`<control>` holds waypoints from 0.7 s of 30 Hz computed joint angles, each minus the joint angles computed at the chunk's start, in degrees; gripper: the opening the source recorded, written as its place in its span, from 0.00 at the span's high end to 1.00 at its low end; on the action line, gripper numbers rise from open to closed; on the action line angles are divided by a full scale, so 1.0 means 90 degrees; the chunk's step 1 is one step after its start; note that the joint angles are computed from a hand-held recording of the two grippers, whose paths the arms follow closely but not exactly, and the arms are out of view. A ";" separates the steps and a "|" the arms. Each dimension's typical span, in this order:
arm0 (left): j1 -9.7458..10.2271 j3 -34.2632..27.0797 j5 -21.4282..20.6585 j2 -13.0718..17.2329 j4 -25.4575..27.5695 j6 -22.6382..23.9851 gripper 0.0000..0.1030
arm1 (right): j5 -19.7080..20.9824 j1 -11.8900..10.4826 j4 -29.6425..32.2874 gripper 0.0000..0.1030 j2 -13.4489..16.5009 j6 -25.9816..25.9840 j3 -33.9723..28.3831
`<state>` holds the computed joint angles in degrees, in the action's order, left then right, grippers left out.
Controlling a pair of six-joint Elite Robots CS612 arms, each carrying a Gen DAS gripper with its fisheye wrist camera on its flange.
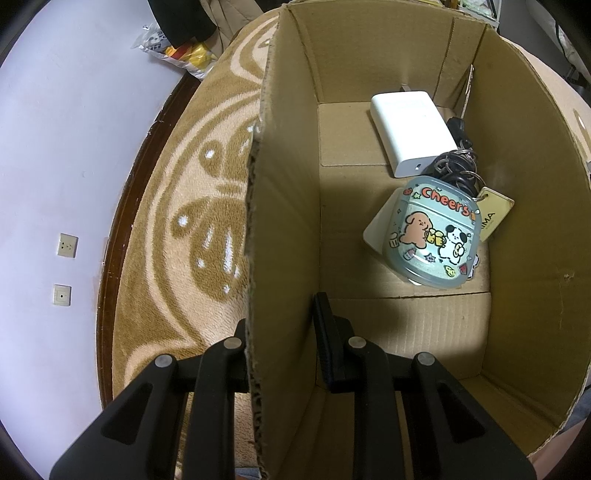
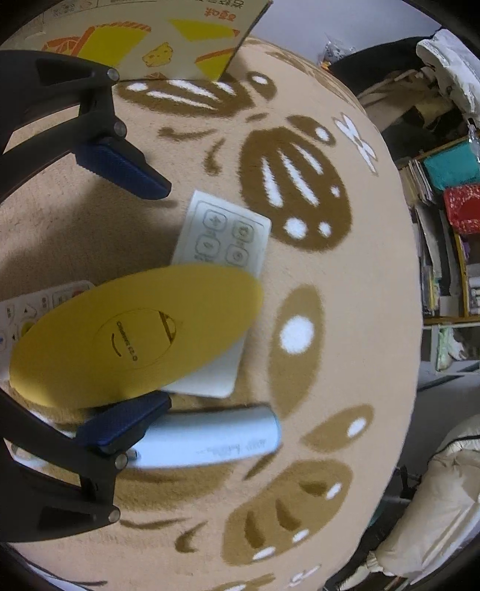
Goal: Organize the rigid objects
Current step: 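Move the right gripper to the yellow oval fan and grasp it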
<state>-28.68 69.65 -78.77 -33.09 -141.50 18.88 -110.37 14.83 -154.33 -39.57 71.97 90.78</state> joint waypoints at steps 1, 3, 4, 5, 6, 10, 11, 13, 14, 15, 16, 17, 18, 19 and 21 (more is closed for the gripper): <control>-0.0002 0.0006 0.0003 -0.0003 -0.0003 0.0001 0.79 | 0.0041 -0.0001 -0.0011 0.00 0.0014 0.0009 -0.0009; -0.0002 0.0007 -0.0002 -0.0005 0.0000 -0.0004 0.79 | 0.0013 0.0007 0.0049 0.00 0.0030 -0.0010 -0.0035; -0.0002 0.0006 -0.0001 -0.0005 0.0001 -0.0005 0.79 | 0.0004 0.0013 0.0078 0.00 0.0028 -0.0021 -0.0042; -0.0003 0.0008 0.0001 -0.0006 0.0000 -0.0003 0.79 | -0.0003 0.0017 0.0081 0.00 0.0022 -0.0018 -0.0038; -0.0004 0.0012 0.0003 -0.0007 -0.0003 -0.0004 0.79 | 0.0007 0.0015 0.0049 0.00 0.0017 -0.0001 -0.0024; -0.0004 0.0013 0.0011 -0.0006 -0.0010 0.0007 0.79 | 0.0056 0.0028 0.0224 0.03 -0.0022 0.0014 -0.0018; -0.0003 0.0011 0.0004 -0.0006 -0.0003 -0.0004 0.79 | 0.0078 0.0026 0.0278 0.04 -0.0029 -0.0028 -0.0030; -0.0004 0.0014 0.0009 -0.0006 -0.0008 0.0003 0.79 | 0.0050 0.0056 0.0449 0.07 -0.0036 -0.0058 -0.0063; -0.0004 0.0014 0.0009 -0.0006 -0.0008 0.0003 0.79 | 0.0029 0.0070 0.0523 0.10 -0.0037 -0.0069 -0.0083; -0.0005 0.0014 0.0014 -0.0006 -0.0013 0.0010 0.79 | 0.0024 0.0083 0.0569 0.13 -0.0041 -0.0070 -0.0092; -0.0006 0.0018 0.0016 -0.0008 -0.0018 0.0014 0.79 | 0.0022 0.0090 0.0588 0.15 -0.0051 -0.0043 -0.0087; -0.0005 0.0025 0.0013 -0.0011 -0.0021 0.0011 0.79 | 0.0025 0.0092 0.0621 0.21 -0.0068 0.0006 -0.0076; -0.0006 0.0026 0.0013 -0.0012 -0.0019 0.0009 0.79 | 0.0013 0.0100 0.0670 0.28 -0.0108 0.0104 -0.0044; -0.0006 0.0026 0.0013 -0.0012 -0.0019 0.0009 0.79 | 0.0023 0.0100 0.0674 0.31 -0.0136 0.0150 -0.0013; -0.0008 0.0034 0.0024 -0.0014 -0.0030 0.0015 0.79 | 0.0156 0.0091 0.0453 0.34 -0.0197 0.0171 0.0116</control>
